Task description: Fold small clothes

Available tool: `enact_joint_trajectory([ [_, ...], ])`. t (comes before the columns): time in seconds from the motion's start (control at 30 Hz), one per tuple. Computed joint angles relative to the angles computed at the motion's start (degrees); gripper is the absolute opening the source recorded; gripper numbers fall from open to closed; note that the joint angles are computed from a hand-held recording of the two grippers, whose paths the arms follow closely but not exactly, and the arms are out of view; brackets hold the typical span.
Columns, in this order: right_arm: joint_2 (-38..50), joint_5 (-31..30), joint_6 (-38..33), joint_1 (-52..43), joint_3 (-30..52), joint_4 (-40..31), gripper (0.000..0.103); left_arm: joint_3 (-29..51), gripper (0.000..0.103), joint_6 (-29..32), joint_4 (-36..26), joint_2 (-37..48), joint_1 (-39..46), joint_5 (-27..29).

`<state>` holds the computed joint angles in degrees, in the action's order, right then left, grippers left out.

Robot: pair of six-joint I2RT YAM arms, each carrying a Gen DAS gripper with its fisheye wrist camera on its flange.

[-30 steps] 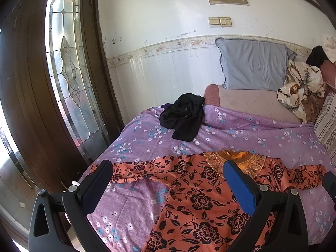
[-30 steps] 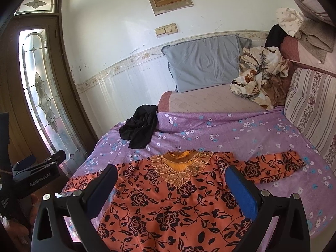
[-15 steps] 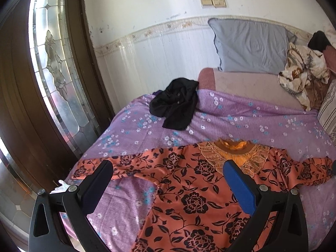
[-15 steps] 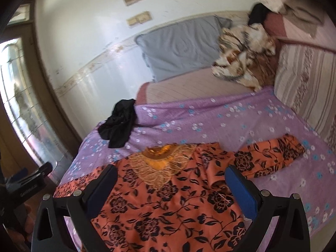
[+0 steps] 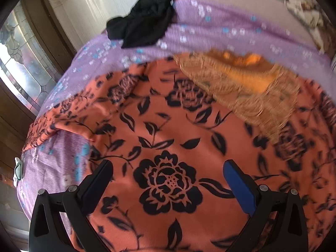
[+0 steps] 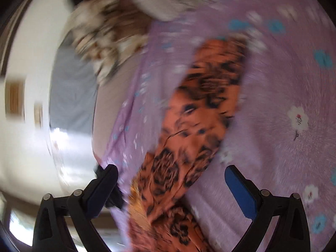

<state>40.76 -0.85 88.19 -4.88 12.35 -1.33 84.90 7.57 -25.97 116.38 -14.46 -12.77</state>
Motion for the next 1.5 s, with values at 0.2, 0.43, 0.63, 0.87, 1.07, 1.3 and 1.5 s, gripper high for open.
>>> enact_joint_trajectory([
  [0.2,10.6,-9.0,-3.3,-14.8,0.5,6.0,0.09,0.3,0.103,-3.2,-4.0,1.0,0.5,5.7],
  [0.43,23.7,-10.9,-9.0,-21.4,3.7,15.5,0.087,-4.7,0.103,-4.9,2.3,-0.9,1.2,6.5],
  [0.63,34.9,-11.7,-10.6,-20.6,7.2,20.1,0.013,-2.9,0.103,-6.1,-0.8,-0.9,0.5,6.5],
  [0.87,20.7,1.7,-17.9,-5.9,14.9,10.3,0.012,11.0,0.103,-5.4,-11.2,4.5,3.4,8.1],
  [1.07,29.9,11.6,-22.5,17.2,28.2,16.5,0.012,6.8,0.103,-3.3,-1.4,-2.2,8.5,4.0],
  [1.3,61.5,10.0,-23.7,33.8,56.4,18.1,0.012,15.6,0.103,-5.6,-1.8,2.1,19.2,-0.2],
  [1.5,85.2,-0.9,-20.6,38.2,84.1,7.1,0.09,21.6,0.103,-9.2,-5.5,5.1,25.4,1.6],
])
